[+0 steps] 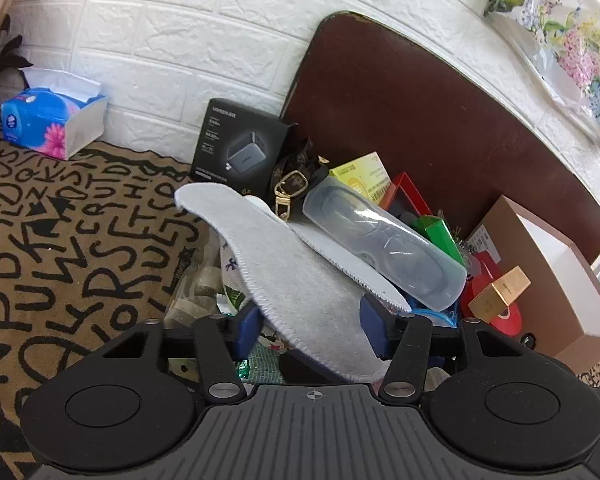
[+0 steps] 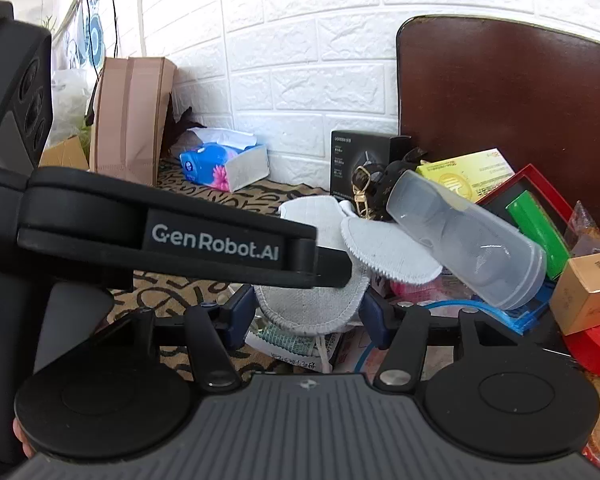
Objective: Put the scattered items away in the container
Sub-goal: 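Lift the grey insole up off the pile with the left gripper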
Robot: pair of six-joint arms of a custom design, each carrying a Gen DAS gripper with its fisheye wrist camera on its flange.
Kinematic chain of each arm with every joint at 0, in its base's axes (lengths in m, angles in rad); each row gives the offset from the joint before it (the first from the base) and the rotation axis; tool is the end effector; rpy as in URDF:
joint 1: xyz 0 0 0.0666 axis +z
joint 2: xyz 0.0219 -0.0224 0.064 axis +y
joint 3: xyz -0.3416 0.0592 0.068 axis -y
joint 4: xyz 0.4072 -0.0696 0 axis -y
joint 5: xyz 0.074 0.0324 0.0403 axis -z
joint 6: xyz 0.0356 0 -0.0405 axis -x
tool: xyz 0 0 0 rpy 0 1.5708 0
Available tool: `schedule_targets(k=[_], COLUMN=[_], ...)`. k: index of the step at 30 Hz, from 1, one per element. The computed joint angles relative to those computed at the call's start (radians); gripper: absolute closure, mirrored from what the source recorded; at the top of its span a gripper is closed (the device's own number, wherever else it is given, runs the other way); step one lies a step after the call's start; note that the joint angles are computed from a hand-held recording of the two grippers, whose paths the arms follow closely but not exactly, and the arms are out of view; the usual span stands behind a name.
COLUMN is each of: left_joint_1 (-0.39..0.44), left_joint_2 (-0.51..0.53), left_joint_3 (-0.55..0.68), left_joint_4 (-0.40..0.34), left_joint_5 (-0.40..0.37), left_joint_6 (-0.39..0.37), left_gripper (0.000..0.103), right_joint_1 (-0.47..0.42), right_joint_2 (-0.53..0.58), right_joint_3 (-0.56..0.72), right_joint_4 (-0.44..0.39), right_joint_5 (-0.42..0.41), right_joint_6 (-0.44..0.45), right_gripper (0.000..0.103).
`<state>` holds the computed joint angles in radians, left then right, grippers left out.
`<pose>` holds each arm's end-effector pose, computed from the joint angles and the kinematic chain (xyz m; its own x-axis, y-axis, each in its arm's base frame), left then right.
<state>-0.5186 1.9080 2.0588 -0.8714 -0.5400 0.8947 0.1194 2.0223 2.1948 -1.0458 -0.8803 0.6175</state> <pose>0.5995 -0.3215 0.4225 -0.4285 -0.5258 -0.7348 -0.3909 0.8411 -0.3738 0.6871 0.1097 0.4040 -0.2919 -0.4064 -0.8658 -0.9033 0.4147 0.1099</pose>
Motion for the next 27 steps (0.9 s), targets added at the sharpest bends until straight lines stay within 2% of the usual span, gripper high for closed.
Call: schedule_targets(k=[4,8,15,18,27], left_joint_1=[-0.016,-0.052,-0.129,-0.162,-0.241], left_joint_2=[-0.026,-0.033,-0.039,-0.026,0.026], left_joint_3=[-0.028,-0.022,-0.042,-0.037,-0.011], left_joint_4=[0.017,-0.004,-0.013,-0.025,-0.039], left_joint_5=[-0.005,-0.018,0.004,0.017,0.079], left_joint_6=[0.007,0.002,0.003,0.023,0.09], left_gripper=[0.055,0.054,0.049,0.044,0.043], right_joint_1=[-0.012,-0.04,-0.118,-0.15,-0.252], right_joint_2=[-0.028,-0.076,-0.145,-0.178,-0.223], right_joint_3=[-0.028,-0.086,-0.176,-0.227,-0.302], right_joint_4=[-0.007,-0.025,-0.15,-0.192,-0.339], right_joint_5=[-0.015,-0.037,-0.058,-0.047,-0.011], right_joint_6=[0.023,0.064,0.187,0.239,0.384], right_gripper=[0.041,0.041,0.041,0.041,0.041])
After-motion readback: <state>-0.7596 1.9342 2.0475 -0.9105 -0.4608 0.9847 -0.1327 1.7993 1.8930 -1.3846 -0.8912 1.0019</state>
